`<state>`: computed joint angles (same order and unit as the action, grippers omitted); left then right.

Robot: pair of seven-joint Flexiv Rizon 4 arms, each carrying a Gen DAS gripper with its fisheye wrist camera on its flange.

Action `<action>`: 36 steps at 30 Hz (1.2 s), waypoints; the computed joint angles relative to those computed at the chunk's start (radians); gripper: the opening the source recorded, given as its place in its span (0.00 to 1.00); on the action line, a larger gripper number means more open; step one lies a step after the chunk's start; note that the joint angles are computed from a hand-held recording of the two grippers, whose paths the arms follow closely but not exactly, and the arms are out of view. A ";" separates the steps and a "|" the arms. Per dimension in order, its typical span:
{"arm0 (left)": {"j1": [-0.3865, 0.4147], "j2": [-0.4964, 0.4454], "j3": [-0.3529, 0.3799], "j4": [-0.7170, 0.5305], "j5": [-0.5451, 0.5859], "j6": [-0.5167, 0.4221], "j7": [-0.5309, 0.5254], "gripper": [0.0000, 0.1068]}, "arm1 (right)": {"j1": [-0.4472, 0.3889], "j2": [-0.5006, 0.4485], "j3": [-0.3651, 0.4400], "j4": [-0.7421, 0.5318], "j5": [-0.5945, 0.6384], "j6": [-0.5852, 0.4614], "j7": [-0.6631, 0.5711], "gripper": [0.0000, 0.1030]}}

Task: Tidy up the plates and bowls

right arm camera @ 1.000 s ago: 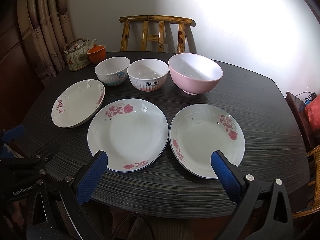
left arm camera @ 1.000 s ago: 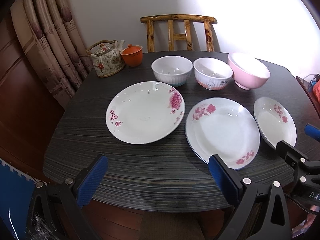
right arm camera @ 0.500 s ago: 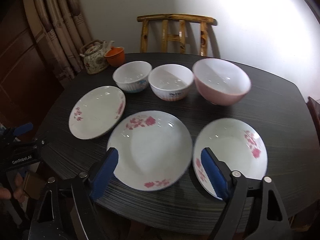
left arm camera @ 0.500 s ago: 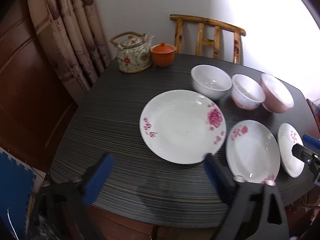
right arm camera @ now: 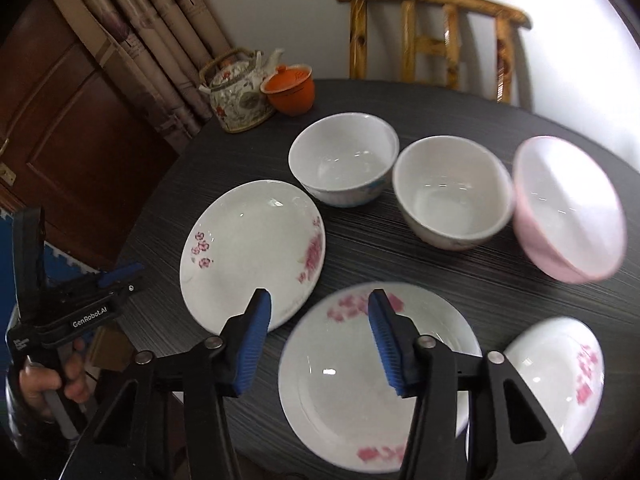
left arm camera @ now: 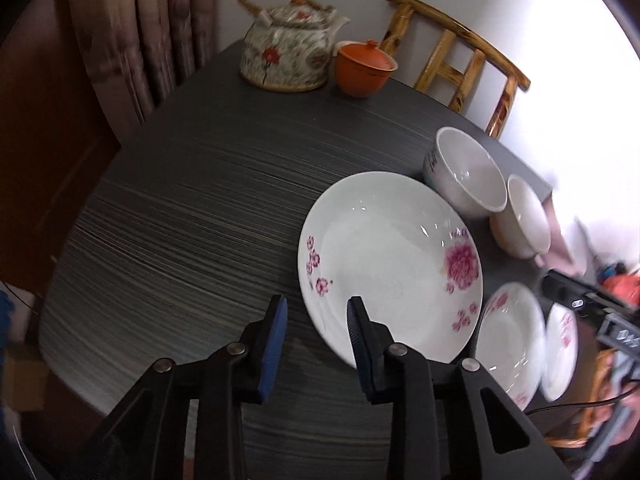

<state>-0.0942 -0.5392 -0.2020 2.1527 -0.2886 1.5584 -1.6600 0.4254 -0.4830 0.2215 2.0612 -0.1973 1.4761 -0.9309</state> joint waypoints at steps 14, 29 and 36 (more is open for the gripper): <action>0.143 -0.116 -0.134 -0.073 -0.057 -0.037 0.060 0.21 | -0.121 -0.257 0.168 -0.334 0.195 -0.224 -0.197 0.33; 0.048 -0.140 -0.028 -0.125 -0.038 -0.068 0.081 0.09 | -0.101 -0.332 0.153 -0.417 0.260 -0.264 -0.292 0.13; 0.023 -0.134 0.014 -0.137 -0.020 -0.092 0.094 0.10 | -0.078 -0.332 0.137 -0.413 0.266 -0.253 -0.281 0.12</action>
